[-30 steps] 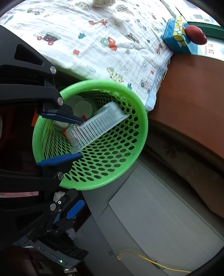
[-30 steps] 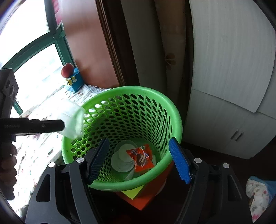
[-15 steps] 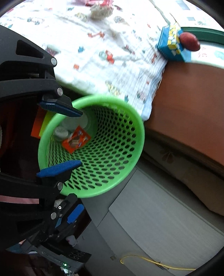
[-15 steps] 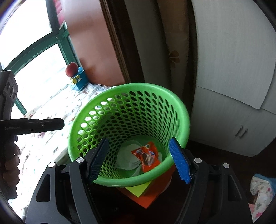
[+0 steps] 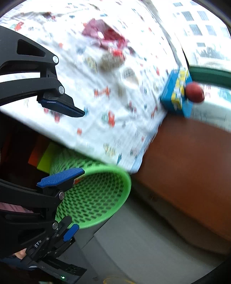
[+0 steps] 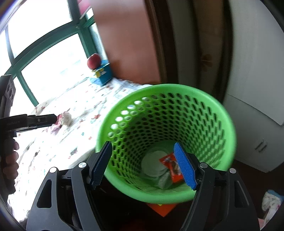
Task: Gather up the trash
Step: 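Move both grippers back over the bed toward the remaining trash, then grasp the clear plastic cup with the right gripper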
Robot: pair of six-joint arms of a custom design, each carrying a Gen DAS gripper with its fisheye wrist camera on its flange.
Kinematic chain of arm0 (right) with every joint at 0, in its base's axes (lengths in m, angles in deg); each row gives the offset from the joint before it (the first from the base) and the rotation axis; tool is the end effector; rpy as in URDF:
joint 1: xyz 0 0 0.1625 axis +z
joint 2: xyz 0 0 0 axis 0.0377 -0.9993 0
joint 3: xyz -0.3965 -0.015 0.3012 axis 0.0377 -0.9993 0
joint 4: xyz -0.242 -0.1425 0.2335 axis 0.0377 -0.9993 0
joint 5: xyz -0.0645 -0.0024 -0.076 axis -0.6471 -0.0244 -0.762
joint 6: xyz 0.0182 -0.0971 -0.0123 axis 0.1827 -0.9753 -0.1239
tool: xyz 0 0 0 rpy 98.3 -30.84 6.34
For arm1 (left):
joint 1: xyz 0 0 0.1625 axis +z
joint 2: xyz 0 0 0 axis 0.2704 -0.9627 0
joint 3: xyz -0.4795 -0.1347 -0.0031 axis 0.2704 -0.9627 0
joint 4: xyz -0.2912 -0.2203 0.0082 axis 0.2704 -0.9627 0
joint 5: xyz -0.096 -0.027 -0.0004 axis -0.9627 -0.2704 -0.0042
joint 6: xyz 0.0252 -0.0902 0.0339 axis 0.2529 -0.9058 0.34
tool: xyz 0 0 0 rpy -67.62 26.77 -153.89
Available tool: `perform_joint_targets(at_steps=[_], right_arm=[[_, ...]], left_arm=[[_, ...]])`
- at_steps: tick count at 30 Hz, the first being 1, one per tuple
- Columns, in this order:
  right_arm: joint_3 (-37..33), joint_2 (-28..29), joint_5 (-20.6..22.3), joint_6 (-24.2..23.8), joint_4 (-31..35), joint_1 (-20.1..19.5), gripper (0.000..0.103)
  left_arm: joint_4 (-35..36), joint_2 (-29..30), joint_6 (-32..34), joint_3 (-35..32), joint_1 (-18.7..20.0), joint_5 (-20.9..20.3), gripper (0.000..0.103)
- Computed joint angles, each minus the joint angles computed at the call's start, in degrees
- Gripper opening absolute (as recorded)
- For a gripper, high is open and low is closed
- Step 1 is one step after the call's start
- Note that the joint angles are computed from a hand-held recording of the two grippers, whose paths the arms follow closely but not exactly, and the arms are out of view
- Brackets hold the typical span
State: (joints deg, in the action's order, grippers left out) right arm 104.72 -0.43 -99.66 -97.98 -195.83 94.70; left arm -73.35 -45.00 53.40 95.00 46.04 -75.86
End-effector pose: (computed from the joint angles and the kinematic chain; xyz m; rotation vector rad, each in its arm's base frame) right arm 0.1806 -0.6795 0.1667 0.5689 -2.4734 0.8735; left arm -0.1665 -0.7090 0.2206 0.2923 2.5906 -0.7545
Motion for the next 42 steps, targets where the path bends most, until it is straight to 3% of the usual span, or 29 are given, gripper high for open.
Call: perform_joint_targets(at_steps=[18,32,42], right_arm=[[-9.49,7.78,4.01,-2.46,12.84,5.38,0.072],[-21.36,17.78,6.69,-6.79,24.39,9.67,0.072],[-33.72,25.81,6.96,-8.10,34.05,10.90,0.072]], left_arm=[[-3.31,-9.38,-4.72,4.65,5.55,8.98,0.057],[-2.25,-13.29,-5.45,5.88,8.96,11.47,0.060],[-4.58,-14.66,-4.27,6.48,10.16,13.92,0.081]])
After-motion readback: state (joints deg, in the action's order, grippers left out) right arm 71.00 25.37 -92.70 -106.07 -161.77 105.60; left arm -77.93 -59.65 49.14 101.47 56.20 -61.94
